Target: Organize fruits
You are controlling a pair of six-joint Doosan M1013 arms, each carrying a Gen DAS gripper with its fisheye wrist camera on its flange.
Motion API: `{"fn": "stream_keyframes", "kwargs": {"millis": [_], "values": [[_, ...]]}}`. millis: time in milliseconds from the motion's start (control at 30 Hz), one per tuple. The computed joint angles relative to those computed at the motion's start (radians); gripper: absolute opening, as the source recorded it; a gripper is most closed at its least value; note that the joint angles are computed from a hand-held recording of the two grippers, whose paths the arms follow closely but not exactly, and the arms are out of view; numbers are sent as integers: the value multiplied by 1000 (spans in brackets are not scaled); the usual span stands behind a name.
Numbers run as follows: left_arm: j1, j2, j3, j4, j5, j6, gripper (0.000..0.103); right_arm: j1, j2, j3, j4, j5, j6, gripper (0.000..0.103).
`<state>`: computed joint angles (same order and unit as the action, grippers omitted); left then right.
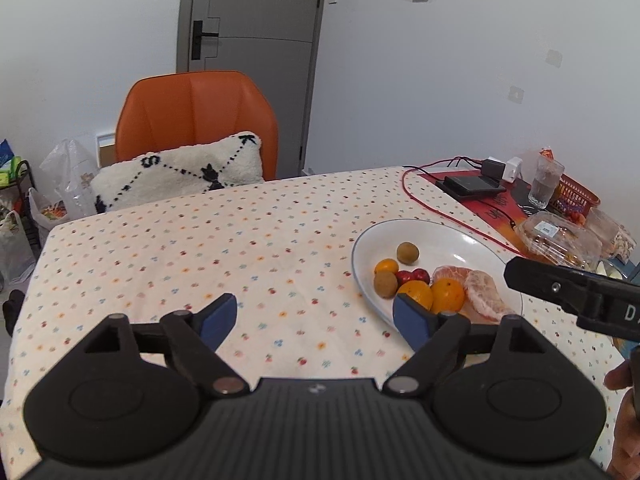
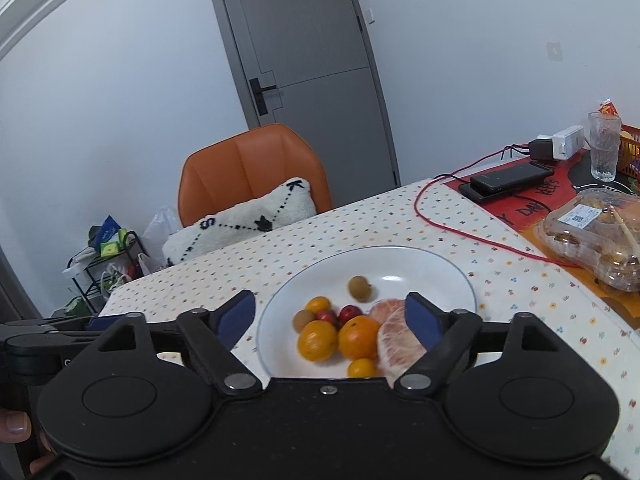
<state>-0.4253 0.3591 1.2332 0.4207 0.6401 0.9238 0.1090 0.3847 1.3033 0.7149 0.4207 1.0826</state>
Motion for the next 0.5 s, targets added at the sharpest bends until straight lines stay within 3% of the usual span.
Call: {"fn": "stream_keyframes", "kwargs": {"millis": [367, 500], "values": [[-15, -97, 118, 95, -5, -89, 94, 15, -67, 84, 91, -9, -108, 102], [-28, -126, 151, 127, 0, -119, 96, 20, -93, 115, 90, -13, -113, 103]]}}
